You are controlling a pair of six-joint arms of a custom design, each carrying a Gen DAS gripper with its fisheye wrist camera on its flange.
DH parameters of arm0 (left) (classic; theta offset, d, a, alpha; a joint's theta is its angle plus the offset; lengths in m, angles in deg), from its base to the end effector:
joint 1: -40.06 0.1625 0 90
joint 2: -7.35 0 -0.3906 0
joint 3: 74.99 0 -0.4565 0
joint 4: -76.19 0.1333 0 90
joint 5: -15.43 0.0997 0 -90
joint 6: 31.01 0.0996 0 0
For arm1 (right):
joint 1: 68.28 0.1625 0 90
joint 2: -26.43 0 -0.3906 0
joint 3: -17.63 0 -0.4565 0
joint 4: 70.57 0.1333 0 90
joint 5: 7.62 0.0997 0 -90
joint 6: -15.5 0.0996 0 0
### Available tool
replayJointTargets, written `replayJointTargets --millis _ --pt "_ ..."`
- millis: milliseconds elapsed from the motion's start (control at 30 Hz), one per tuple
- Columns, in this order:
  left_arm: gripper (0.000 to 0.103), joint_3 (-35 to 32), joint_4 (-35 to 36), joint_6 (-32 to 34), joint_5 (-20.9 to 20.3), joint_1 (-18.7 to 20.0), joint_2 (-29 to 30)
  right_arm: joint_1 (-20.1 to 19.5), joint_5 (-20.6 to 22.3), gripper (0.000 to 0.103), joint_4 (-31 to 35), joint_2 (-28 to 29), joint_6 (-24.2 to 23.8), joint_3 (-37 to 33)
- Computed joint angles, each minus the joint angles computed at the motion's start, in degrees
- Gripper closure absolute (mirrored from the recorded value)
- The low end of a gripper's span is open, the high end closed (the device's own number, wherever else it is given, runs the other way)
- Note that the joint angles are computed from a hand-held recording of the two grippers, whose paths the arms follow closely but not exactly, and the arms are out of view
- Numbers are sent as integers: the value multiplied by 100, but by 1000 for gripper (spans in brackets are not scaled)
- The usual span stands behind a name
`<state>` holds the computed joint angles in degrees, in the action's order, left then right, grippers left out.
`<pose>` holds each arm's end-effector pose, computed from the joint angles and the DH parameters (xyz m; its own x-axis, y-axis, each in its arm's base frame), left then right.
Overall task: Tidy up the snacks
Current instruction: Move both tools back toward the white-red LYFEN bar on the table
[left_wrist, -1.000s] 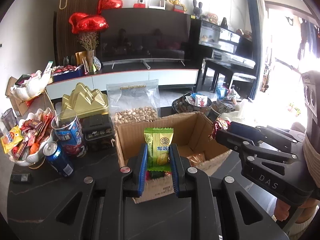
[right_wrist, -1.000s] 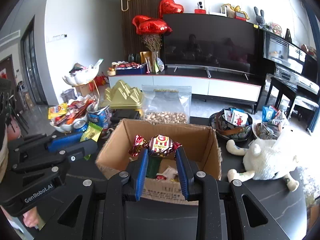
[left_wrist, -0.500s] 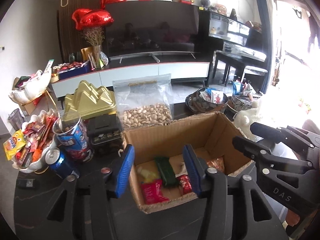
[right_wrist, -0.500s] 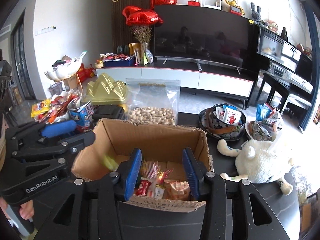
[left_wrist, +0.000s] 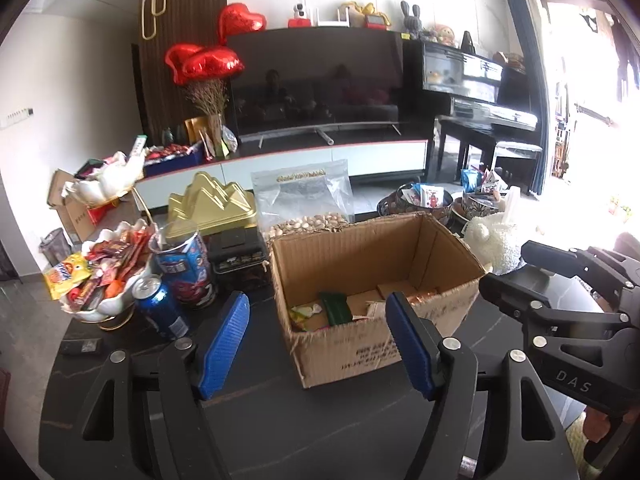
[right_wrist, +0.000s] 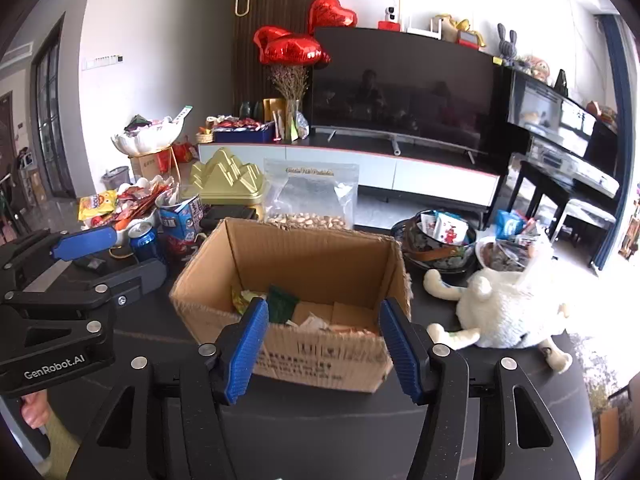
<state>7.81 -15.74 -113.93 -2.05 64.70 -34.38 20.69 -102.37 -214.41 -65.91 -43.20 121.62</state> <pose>-0.5357 -0.4969 0.0364 -0.6476 -0.2563 -0.7176 0.5057 0.5599 -0.6563 0.1148 -0.5738 0.4540 -0.5285 -0.5948 0.6057 -0.8436 0.4477 -0.2965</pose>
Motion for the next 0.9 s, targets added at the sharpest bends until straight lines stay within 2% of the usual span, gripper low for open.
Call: replayJointTargets --millis 67,167,367,600,900 --pt "25 -21 520 -534 41 -117 10 -44 33 41 15 -164 -50 112" --pt "19 8 709 -782 -20 -235 26 -136 64 40 85 -422 -141 285" --pt "17 312 121 -587 -453 -374 8 -339 17 40 430 -787 -250 487" --pt "17 330 288 -846 -784 -485 172 -583 -108 40 702 -1059 -508 694" --pt "17 553 -267 -597 -1313 -502 300 -852 -433 40 991 -1197 -727 917"
